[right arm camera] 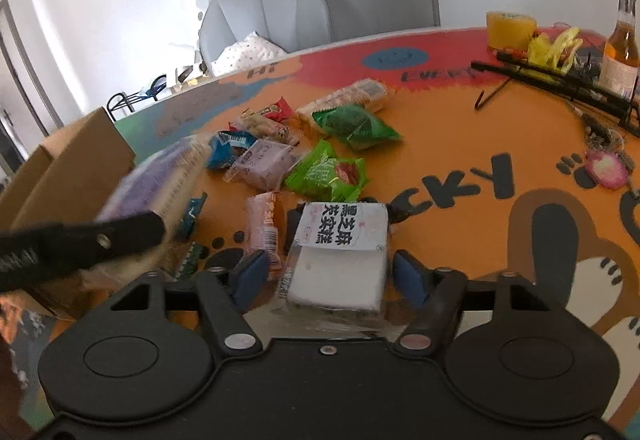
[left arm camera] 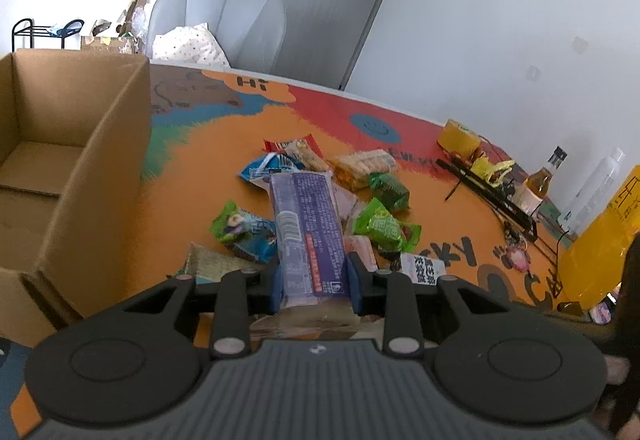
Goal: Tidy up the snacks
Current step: 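Grasp the purple bar with the left tool while the right tool grasps the white box, then carry the purple bar into the box with left tool while right carries the white box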
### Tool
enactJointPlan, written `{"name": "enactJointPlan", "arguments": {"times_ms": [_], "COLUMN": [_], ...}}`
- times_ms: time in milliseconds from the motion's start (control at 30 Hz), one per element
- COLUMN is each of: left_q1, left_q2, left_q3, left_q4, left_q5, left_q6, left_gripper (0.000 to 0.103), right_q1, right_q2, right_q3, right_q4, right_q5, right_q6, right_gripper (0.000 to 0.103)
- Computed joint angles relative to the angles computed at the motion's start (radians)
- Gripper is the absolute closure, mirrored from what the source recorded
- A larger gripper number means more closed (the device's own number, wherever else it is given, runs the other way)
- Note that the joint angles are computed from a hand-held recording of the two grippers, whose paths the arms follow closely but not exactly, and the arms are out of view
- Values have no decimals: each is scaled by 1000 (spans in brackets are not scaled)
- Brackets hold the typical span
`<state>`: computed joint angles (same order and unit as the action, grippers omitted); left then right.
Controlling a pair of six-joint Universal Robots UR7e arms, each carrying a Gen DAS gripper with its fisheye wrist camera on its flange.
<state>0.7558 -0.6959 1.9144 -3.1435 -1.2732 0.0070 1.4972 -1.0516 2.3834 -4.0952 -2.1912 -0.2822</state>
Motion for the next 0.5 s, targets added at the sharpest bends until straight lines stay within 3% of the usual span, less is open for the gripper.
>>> {"name": "enactJointPlan", "arguments": {"times_ms": [100,500], "left_q1": [-1,-14], "left_q2": [-9,-45], "left_q3": [7,48], "left_q4": [-13,-71], "left_q5": [-6,-1], "left_q6": [1,16], "left_gripper": [73,73], "right_q1": [0,41], "right_q2": [-18,-36], "right_q3": [14,53], "right_q4": [22,-43], "right_q5": [10,26], "right_q6": [7,14], "right_gripper": [56,58]}}
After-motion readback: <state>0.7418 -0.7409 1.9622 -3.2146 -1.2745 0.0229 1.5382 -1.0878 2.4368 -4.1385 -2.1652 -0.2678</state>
